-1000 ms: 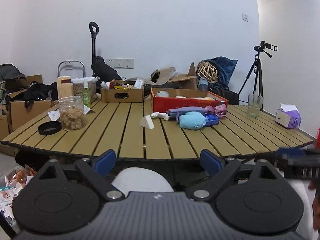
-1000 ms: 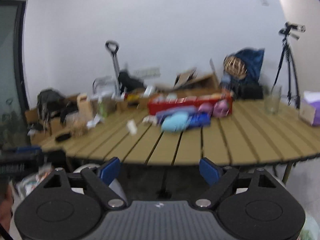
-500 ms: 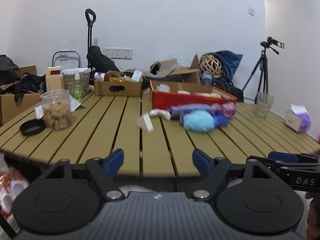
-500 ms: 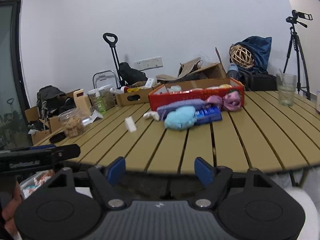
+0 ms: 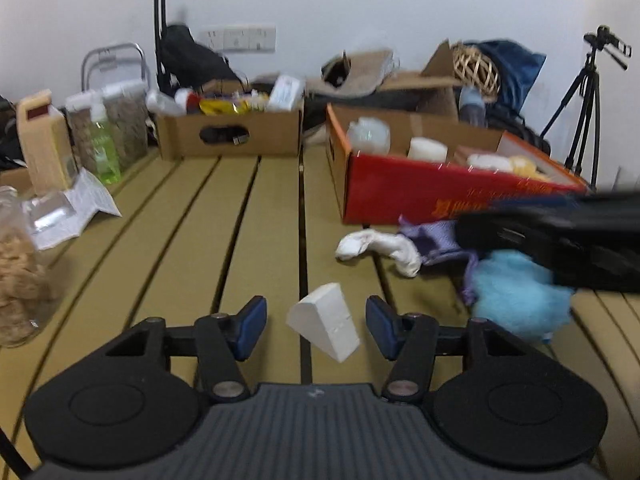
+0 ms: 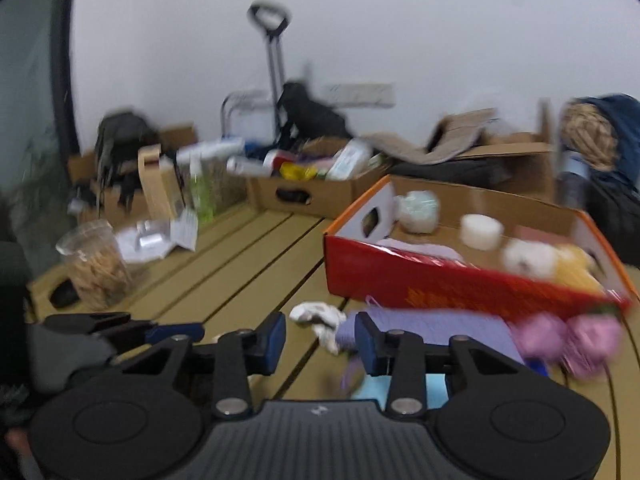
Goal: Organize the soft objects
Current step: 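Grasp the white foam wedge with the left gripper while the right grasps the white cloth, then carry the wedge with the left gripper while the right carries the cloth into the box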
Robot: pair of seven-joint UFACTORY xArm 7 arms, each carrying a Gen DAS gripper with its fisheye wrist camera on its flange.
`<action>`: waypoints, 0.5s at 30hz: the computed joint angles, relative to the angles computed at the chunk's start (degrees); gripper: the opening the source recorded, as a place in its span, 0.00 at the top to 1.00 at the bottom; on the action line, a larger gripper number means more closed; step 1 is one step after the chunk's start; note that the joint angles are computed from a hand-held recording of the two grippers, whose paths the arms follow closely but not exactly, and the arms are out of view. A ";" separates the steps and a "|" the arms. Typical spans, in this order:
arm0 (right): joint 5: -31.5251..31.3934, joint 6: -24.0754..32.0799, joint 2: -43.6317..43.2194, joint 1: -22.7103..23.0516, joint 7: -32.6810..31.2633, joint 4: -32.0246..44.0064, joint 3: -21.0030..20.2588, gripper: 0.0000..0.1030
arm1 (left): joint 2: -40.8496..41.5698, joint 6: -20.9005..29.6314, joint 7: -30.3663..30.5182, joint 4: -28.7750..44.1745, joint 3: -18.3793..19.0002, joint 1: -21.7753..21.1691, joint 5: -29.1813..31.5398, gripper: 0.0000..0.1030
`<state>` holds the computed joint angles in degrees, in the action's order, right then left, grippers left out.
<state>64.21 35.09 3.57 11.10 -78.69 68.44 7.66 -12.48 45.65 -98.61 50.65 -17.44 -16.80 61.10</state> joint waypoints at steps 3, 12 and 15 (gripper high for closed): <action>-11.30 0.94 8.15 1.77 5.58 8.46 1.40 0.67 | -1.10 -5.73 -1.68 -2.49 1.54 1.08 1.26 0.72; -22.35 0.07 17.92 0.05 15.07 16.10 6.64 0.85 | -8.84 -6.51 -7.61 -7.46 -1.50 4.42 2.43 0.76; -16.84 1.57 13.18 -2.63 10.00 10.80 9.11 0.86 | -12.04 -2.40 -6.70 -7.83 -3.74 4.62 0.23 0.76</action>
<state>47.37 36.66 16.75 8.47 -68.69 79.24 16.77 -24.52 43.25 -105.30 42.82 -21.18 -12.19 61.32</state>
